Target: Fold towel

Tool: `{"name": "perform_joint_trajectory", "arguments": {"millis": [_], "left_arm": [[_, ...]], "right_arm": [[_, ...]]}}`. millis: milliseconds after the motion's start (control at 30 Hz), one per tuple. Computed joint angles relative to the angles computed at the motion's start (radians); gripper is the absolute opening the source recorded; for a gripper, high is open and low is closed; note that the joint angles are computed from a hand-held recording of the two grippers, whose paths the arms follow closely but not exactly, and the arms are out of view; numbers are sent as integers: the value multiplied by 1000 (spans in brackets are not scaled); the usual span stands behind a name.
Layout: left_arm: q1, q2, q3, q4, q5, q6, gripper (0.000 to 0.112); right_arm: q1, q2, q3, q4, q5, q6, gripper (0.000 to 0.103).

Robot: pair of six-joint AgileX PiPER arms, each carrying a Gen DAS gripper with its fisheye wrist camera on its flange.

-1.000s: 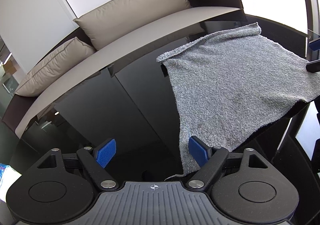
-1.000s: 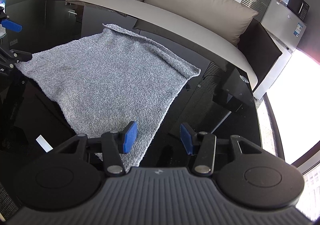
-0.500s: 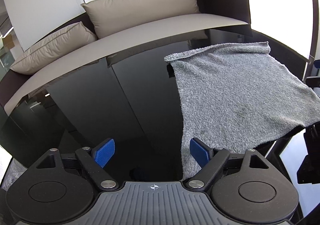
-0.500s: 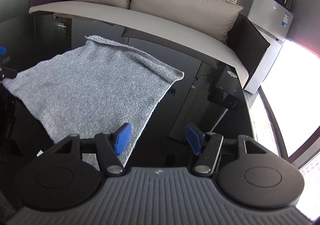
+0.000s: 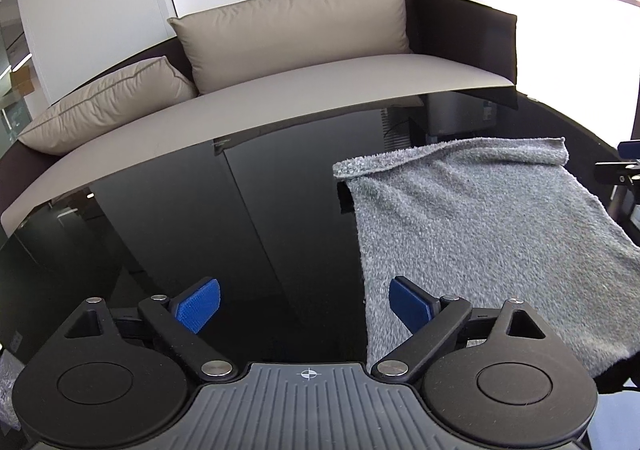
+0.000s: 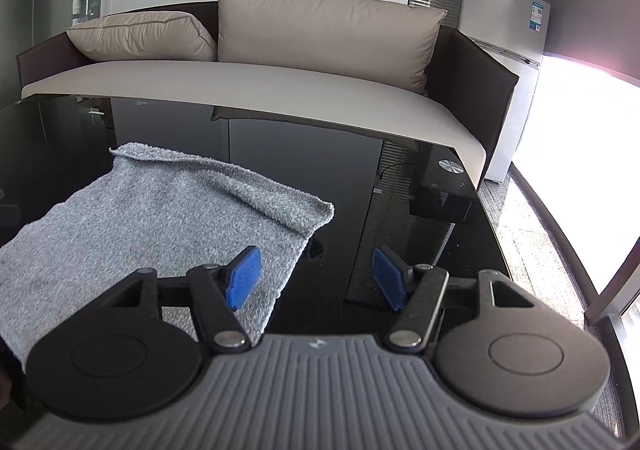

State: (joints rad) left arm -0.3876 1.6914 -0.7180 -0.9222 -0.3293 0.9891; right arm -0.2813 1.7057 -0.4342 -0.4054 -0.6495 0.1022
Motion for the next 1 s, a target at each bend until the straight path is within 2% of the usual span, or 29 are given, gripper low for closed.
{"name": "perform_joint_trajectory", "arguments": {"millis": [167,400,633,833,1000], "left_arm": [[15,79,-91,51,36,-41,90],[26,174,-223,-31,82,44,90],[24,264,-347,-234,111,265,90],[24,289,-384,-350,128,373,90],[15,291,-378,-337,116,360,90]], "right_arm": [[28,35,-94,-4,78,25,65],[65,104,-216,18,182,7,65],[77,162,-299,39,234,-29,65],[86,209,-359,110,257,-91,65],[92,243,-404,227,256,-167,65]]}}
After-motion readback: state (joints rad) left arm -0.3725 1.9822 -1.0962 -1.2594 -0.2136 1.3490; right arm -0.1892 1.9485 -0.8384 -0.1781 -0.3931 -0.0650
